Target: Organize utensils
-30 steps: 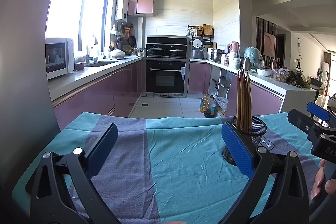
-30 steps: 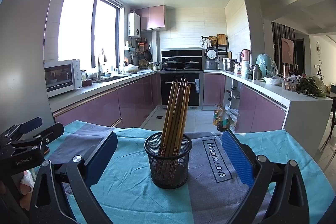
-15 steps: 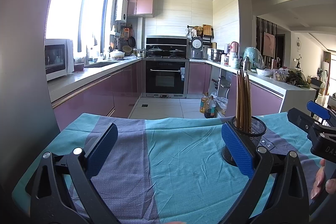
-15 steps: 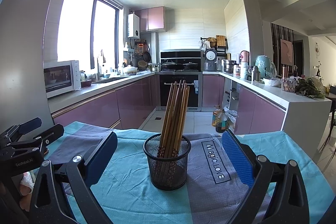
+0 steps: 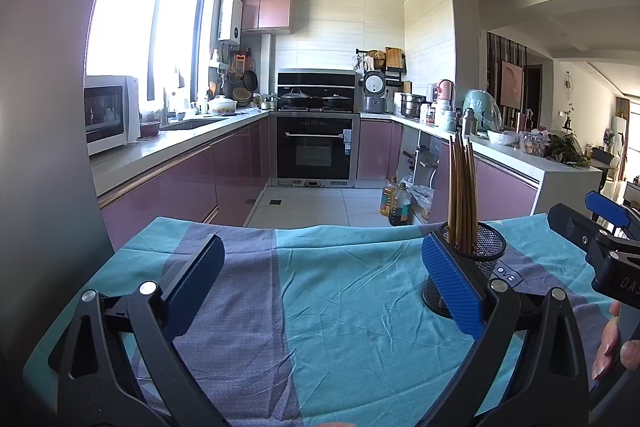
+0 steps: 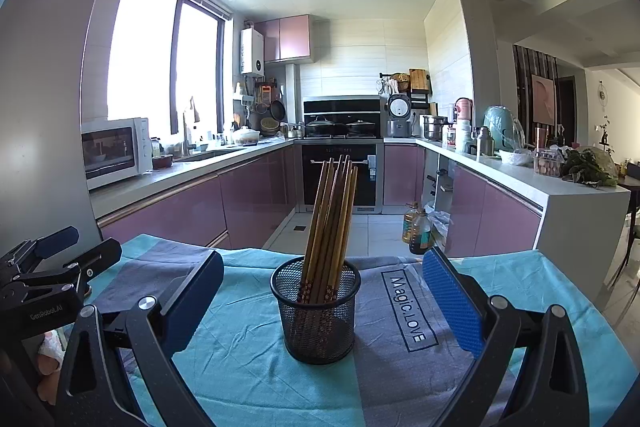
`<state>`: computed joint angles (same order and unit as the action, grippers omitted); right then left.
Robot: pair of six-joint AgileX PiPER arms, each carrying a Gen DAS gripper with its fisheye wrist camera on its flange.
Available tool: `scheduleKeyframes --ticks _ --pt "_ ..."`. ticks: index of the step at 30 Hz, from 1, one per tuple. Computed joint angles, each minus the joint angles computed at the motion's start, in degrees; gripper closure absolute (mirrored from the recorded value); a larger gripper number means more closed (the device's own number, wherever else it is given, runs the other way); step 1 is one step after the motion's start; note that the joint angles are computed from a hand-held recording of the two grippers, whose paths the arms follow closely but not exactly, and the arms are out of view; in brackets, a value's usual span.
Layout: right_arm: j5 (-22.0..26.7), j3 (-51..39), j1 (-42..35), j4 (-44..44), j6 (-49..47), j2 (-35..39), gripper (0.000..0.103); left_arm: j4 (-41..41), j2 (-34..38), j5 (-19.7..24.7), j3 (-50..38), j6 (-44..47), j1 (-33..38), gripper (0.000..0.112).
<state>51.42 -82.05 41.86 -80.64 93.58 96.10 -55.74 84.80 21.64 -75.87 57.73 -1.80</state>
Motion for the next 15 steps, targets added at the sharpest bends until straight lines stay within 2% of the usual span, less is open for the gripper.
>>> scheduleKeyframes --ticks 15 --pt "0.2 0.2 0.1 -0.3 0.2 -0.1 0.007 0.5 0.1 -0.1 -0.2 -0.6 -0.1 0.015"
